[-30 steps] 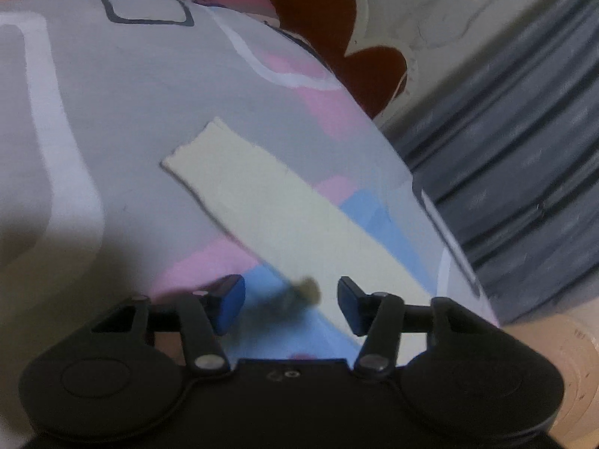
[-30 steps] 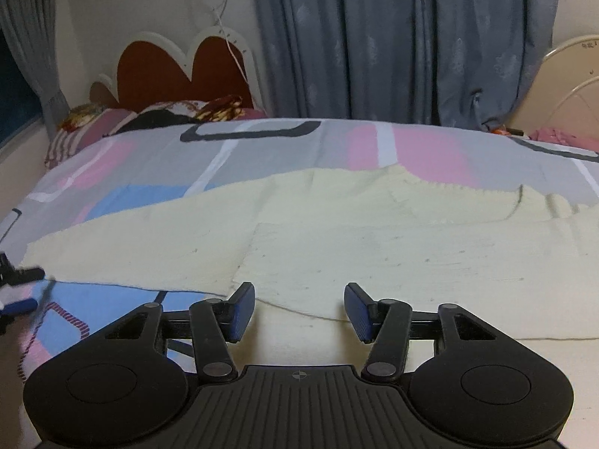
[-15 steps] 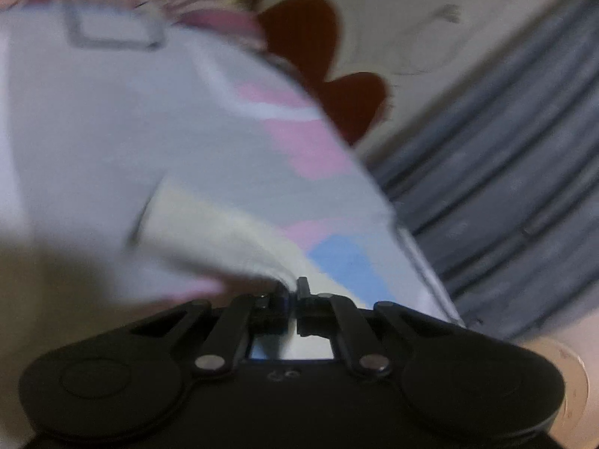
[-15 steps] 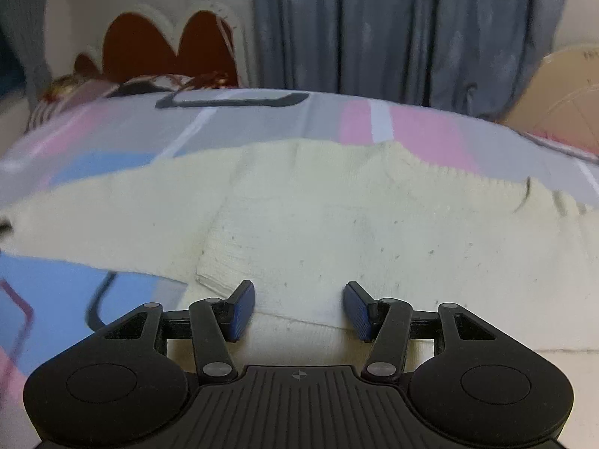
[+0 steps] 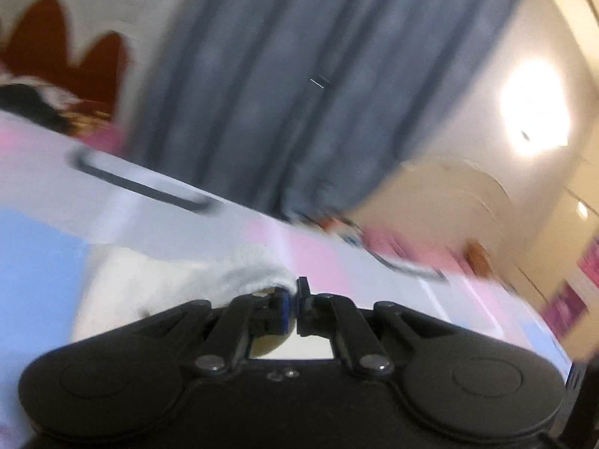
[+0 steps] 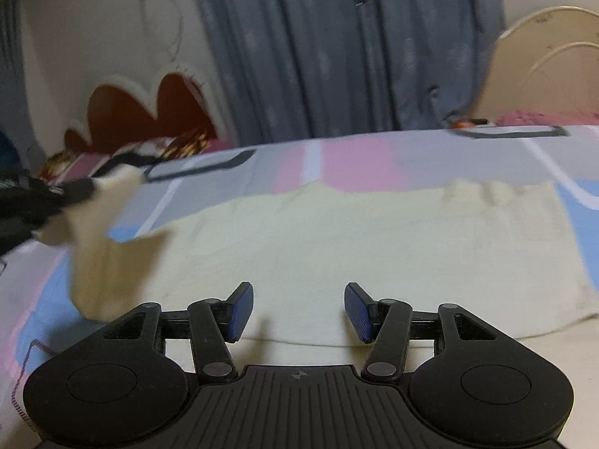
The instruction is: Fold small clothes
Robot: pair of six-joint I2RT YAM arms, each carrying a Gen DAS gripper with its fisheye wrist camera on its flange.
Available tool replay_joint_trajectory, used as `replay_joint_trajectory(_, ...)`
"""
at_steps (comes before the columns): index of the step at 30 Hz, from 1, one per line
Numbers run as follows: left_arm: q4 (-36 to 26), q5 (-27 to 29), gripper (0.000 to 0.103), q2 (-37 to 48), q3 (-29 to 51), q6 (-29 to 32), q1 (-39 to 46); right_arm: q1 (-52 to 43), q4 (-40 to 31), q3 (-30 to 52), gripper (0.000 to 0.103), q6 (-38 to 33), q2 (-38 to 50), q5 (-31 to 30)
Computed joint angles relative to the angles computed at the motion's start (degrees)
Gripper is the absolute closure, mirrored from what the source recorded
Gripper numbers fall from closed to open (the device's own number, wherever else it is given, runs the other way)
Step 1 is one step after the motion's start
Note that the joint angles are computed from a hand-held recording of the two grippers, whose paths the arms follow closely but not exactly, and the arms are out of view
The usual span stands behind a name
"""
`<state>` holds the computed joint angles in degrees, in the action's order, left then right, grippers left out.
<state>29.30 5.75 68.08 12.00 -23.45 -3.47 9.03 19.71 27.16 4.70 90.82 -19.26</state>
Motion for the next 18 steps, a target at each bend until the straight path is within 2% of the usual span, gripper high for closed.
replay_joint_trajectory(3, 6.5, -6.3, 0.100, 13.9, 4.1, -2.3, -12.2, -8.3, -3.3, -0.4, 0.049, -5.3, -2.3, -3.3)
replay_joint_trajectory(5, 8.8, -8.6, 0.098, 20.3, 5.4, -3.3, -17.1, -13.3, -5.3, 0.2, 0.049, -7.9, -2.3, -5.2)
replay_joint_trajectory(7, 6.8, -9.5, 0.080, 25.2, 8.5, -4.1, -19.7, -18.0, -7.5, 1.4, 0.049, -10.4, -1.5, -7.1)
replay_joint_trajectory(9, 5.5, -9.8, 0.068, 27.2, 9.7, -4.4, -20.9, -21.0, -9.6, 2.0, 0.049, -12.5, -1.4, -8.9)
replay_joint_trajectory(10, 5.2, -10.2, 0.056, 27.0, 9.3, -3.9, -21.0, -22.2, -10.1, 2.0, 0.049, -13.6, -1.4, -9.7)
replay_joint_trajectory(12, 4.8, -11.5, 0.040, 25.1, 7.9, -3.7, -21.2, -22.8, -10.8, 2.2, 0.049, -14.4, -1.5, -10.6)
replay_joint_trajectory(14, 4.1, -10.9, 0.036, 22.8, 7.1, -2.4, -18.8, -22.8, -11.3, 1.2, 0.049, -15.4, -2.7, -11.8)
replay_joint_trajectory(18, -2.4, -10.3, 0.026, 9.5, 1.2, -0.7, -15.2, -19.8, -10.5, 0.5, 0.049, -16.1, -3.2, -12.6)
